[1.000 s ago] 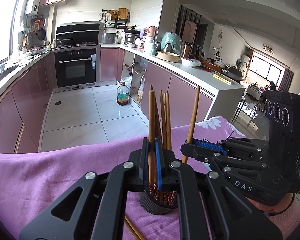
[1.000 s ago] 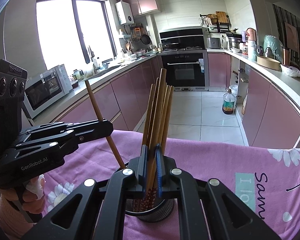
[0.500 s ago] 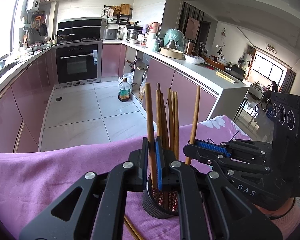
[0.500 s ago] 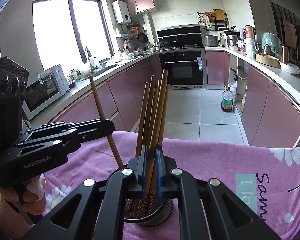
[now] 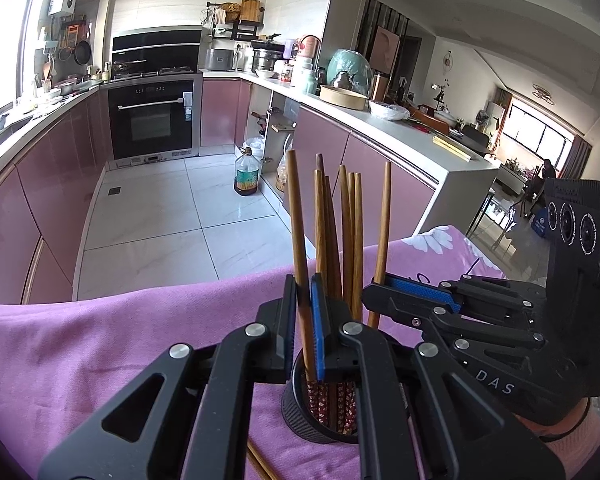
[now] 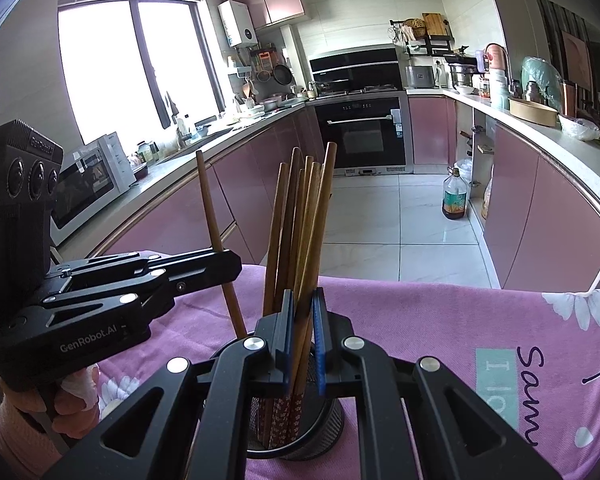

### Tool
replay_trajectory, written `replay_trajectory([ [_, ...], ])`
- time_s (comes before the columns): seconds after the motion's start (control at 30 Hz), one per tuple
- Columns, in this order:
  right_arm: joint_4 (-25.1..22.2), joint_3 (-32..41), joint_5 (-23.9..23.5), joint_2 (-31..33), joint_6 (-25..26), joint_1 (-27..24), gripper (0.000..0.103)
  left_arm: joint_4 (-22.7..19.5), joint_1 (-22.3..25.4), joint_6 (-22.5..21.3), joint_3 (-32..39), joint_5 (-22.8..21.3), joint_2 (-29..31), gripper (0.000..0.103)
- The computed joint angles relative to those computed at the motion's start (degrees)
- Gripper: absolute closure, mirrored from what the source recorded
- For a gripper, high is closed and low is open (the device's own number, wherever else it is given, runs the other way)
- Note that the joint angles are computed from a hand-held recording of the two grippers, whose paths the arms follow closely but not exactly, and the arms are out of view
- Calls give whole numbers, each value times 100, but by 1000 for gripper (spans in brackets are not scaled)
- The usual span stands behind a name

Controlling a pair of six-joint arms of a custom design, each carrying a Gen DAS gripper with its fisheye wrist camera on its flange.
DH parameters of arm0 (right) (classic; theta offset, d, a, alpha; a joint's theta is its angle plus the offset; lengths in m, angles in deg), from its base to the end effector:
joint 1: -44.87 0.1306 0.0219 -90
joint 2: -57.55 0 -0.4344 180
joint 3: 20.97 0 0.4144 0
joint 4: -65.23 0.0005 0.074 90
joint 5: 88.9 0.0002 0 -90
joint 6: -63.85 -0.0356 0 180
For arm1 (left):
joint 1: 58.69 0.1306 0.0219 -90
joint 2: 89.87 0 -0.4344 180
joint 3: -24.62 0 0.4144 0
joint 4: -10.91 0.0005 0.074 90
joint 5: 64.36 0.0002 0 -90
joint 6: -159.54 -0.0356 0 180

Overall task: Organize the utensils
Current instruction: 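Lower both held chopsticks into the mesh cup among the others, then open the left gripper while the right gripper opens, releasing chopsticks into the cup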

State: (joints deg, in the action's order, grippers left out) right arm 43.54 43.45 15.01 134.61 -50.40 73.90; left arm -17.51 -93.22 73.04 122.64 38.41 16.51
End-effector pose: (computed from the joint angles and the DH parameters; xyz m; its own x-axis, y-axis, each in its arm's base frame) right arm 0.3703 0.1952 0.4019 -0.5718 0.1386 -0.8086 -0.0687 0.9741 0.2156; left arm 0.5236 -0.3704 0.4219 -0.5350 0.2958 -0.7914 0.6673 0.7225 -0.1810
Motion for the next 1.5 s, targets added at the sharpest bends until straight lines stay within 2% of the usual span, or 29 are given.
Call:
replay_trajectory([
  [0.3, 36, -7, 18, 21, -38, -37, 95, 0, 49, 27, 45, 120, 120, 95],
  [0.67, 110, -71, 98, -24, -50, -49, 89, 294, 73, 50, -232, 13, -9, 79],
  [1.1, 253, -61, 23, -44, 218, 82, 89, 476, 71, 13, -501, 194, -135, 79],
  [1.4, 239, -133, 64, -114, 96, 103, 89, 445, 92, 54, -528, 268, -145, 80],
  [1.5, 260, -195, 70, -185, 67, 135, 85, 540, 109, 127, -613, 281, -205, 78],
])
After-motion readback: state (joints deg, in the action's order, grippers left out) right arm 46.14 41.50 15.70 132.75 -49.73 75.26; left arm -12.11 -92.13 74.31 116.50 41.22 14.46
